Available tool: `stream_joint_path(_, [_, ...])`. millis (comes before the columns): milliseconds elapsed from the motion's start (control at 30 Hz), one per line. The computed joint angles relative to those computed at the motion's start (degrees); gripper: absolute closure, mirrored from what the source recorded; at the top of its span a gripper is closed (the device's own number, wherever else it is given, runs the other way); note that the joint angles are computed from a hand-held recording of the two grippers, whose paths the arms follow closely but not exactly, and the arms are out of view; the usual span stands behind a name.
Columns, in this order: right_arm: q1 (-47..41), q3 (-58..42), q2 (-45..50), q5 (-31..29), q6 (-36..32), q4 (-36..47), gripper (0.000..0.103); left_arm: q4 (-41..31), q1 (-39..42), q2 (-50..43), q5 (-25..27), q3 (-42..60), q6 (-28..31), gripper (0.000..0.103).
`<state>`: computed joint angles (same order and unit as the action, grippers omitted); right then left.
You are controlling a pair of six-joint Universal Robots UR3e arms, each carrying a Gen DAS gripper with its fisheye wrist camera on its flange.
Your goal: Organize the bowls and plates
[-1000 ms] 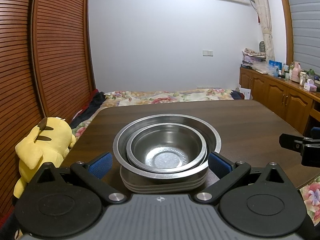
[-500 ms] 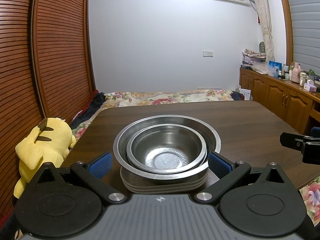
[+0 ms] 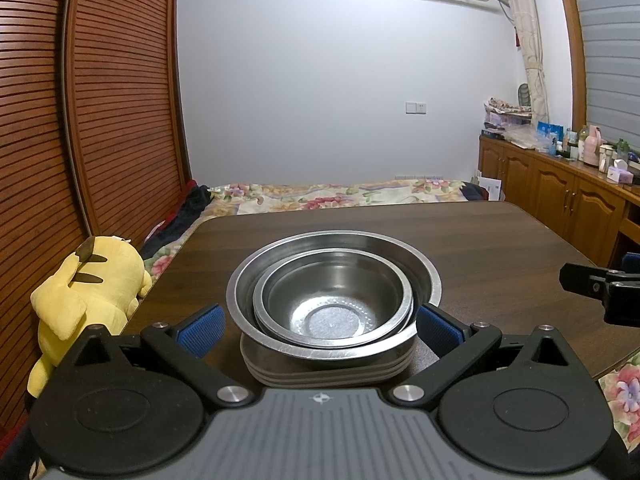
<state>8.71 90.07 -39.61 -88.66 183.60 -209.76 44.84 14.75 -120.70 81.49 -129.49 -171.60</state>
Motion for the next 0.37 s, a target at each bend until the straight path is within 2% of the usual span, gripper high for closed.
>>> stream_joint_path(367, [0.1, -0.4, 0.0, -0.1, -0.2, 0.3, 0.0, 0.1, 0.0, 0.0, 0.1, -0.1, 0.0, 0.0])
